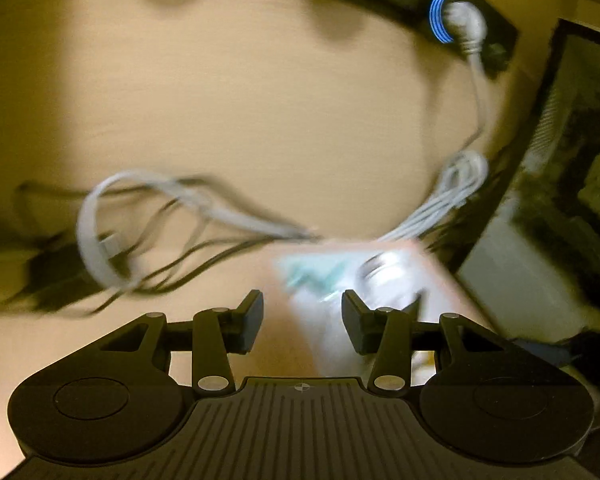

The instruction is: Organize rigid objects

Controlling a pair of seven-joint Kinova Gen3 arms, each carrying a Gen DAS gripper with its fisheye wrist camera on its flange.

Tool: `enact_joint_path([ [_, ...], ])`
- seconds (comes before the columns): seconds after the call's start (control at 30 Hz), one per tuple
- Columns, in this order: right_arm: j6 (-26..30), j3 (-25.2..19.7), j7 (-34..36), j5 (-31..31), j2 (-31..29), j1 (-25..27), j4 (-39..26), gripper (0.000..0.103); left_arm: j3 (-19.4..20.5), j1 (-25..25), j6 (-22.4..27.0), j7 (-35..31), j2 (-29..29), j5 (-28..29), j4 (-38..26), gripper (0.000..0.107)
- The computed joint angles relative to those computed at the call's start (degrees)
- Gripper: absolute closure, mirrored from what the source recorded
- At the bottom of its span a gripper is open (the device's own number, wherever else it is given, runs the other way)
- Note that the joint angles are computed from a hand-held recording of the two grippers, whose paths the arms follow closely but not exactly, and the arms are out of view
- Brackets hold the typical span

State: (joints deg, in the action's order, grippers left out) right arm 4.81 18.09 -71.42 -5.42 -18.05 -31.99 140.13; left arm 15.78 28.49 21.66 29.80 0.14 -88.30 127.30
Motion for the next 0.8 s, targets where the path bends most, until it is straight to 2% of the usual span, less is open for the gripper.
enact_joint_path([
  [0.07, 0.7, -1.7, -0.1, 0.5, -1.6, 0.8, 1.1, 0.025, -0.2, 0.0, 1.9, -1.9, -1.4, 4.7, 2.3, 0.06],
  [0.13, 2.2, -5.9, -0.6, 0.2, -3.9, 3.9, 2.5, 0.025, -0.1, -0.8, 3.1, -3.9, -2.7, 9.3, 4.4, 0.06],
  [0.23, 4.6, -10.0, 2.7, -4.0, -7.0, 6.8, 4.1, 0.025, 1.0, -1.6, 7.1, -5.8, -4.1, 15.3, 6.8, 0.06],
  [0.3, 5.7, -13.2, 2.8, -4.6, -9.1, 8.7, 5.5, 0.024, 2.0, -2.3, 8.3, -4.2, -6.1, 17.2, 9.1, 0.06],
  [0.37, 5.8, -16.0, -0.2, -1.9, -9.9, 9.4, 6.3, 0.024, 3.5, -3.2, 8.7, -0.8, -8.8, 18.0, 11.6, 0.06],
  [0.47, 5.7, -20.2, -4.2, 1.1, -9.5, 9.2, 5.7, 0.024, 7.9, -4.9, 9.8, 2.4, -13.6, 21.5, 15.3, 0.06],
  [0.5, 5.4, -20.1, -4.7, 0.9, -8.6, 7.7, 4.9, 0.024, 9.4, -5.6, 10.1, 2.0, -15.1, 23.9, 15.9, 0.06],
  [0.57, 5.2, -17.5, -4.6, -0.3, -6.0, 2.6, 2.7, 0.024, 10.4, -3.7, 11.6, 1.3, -18.2, 28.5, 17.3, 0.06],
  [0.67, 3.3, -13.6, 1.1, -6.7, 1.0, -5.0, -1.5, 0.024, 10.1, 1.7, 14.6, -1.7, -21.8, 35.5, 18.2, 0.06],
  [0.73, 1.9, -11.0, 4.6, -11.3, 6.3, -10.3, -4.4, 0.027, 12.1, 1.8, 15.1, -3.5, -23.6, 39.3, 18.7, 0.06],
  [0.8, 2.1, -7.7, 7.3, -15.5, 11.6, -15.6, -8.1, 0.045, 13.9, 2.2, 16.3, -6.2, -26.2, 44.0, 18.9, 0.06],
])
